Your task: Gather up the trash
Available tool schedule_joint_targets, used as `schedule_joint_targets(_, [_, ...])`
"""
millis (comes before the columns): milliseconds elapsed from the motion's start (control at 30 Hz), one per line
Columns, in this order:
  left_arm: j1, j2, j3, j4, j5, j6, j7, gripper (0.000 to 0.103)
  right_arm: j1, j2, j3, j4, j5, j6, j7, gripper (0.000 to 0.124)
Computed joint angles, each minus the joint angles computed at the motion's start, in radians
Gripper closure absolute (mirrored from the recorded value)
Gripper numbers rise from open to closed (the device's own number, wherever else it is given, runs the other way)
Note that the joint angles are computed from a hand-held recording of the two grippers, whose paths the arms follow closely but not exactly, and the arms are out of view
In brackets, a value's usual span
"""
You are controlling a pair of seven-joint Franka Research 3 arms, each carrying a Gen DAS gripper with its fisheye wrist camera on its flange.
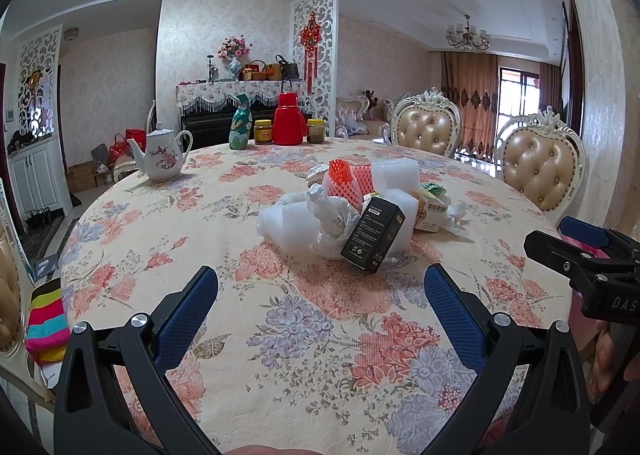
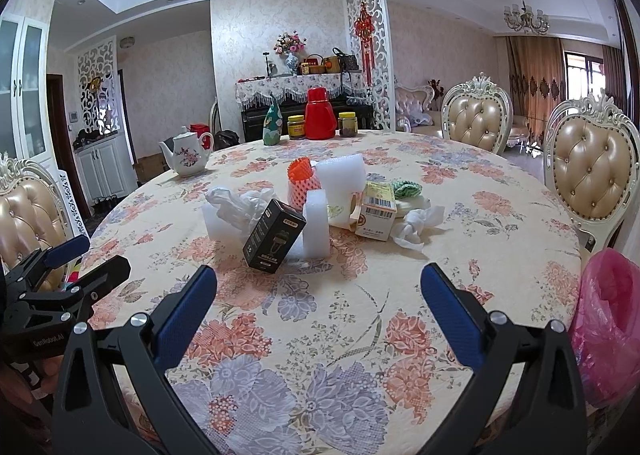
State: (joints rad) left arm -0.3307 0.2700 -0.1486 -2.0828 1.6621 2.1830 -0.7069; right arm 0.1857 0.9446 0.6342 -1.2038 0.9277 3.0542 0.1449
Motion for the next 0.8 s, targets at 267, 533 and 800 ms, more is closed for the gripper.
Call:
schedule_joint_targets(267, [-0.001, 0.001, 0.0, 0.001, 0.0, 0.0, -0.003, 0.006, 0.0, 0.001, -0.001, 0.0, 0.0, -0.009, 0.007, 0.025])
schedule_joint_targets(533, [0.0, 0.0, 0.001, -0.002, 0.002, 0.002, -0.005, 0.006, 0.004, 0.003, -0.008, 0.006, 0.003, -0.014, 0.009, 0.025])
schedule_joint_targets(800, [0.0, 0.0, 0.0, -0.003, 0.003, 0.001, -0.009, 0.006, 0.004, 0.002, -0.011, 0.007, 0.007, -0.019, 0.009, 0.025])
